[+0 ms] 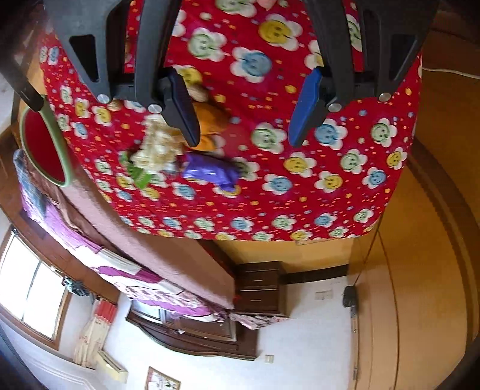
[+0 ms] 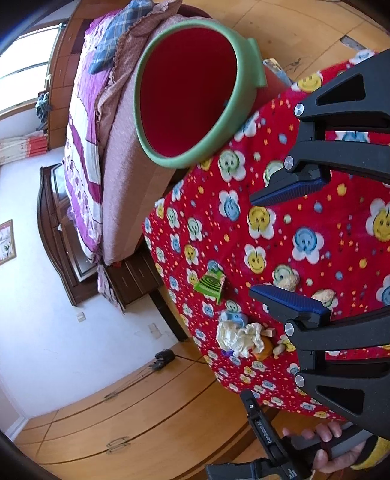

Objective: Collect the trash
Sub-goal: 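Move both grippers back over the remaining items on the quilt, then grasp another orange mesh net with the left gripper while the right gripper approaches the crumpled white paper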

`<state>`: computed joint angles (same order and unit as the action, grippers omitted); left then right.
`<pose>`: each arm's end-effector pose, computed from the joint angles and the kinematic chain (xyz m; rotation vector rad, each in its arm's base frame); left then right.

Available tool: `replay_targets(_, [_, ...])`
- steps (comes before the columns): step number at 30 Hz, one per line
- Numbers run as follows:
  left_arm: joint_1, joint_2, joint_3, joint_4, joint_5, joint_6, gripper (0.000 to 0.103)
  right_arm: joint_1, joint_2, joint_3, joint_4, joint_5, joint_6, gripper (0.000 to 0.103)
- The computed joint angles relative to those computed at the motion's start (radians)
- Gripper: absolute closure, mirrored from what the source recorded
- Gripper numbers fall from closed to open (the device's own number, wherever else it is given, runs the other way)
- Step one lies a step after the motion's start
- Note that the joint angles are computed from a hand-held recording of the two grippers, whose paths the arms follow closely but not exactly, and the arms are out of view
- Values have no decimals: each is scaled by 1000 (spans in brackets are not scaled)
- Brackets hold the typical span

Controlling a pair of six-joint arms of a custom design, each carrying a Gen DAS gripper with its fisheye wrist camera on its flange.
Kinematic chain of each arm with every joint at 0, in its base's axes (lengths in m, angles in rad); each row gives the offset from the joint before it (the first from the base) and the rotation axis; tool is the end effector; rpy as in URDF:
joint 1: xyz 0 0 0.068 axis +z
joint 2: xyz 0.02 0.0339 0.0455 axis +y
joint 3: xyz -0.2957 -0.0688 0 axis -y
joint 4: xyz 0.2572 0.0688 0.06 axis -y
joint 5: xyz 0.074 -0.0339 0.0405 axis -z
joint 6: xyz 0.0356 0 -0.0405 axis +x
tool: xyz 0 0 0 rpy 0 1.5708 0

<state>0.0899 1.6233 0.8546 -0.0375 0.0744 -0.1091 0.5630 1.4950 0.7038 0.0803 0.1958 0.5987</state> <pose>0.3368 0.0277 0.1941 -0.2006 2.3678 -0.0976 0.2605 0.1562 0.1965 0.1442 2.2910 0.3888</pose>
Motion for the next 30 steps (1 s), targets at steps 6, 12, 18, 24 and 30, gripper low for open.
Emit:
replay_targets(6, [47,86,19,25,28,-6,42,31,94,71,-13,12,7,47])
replay_targets(12, [58,149,30,51,39,-20,42,56,167,145,-33,27,4,47])
replay_targets(18, [71,179,32,66,58,-27,42,89,246,238,-50,36,-8,47])
replay_targets(24, [86,195,34,72,62,-24,42,119,350,364,-78,8,-47,47])
replay_targets(30, [95,209,42,73,66,-31,42,141,447,476,-101,-6,-79,31])
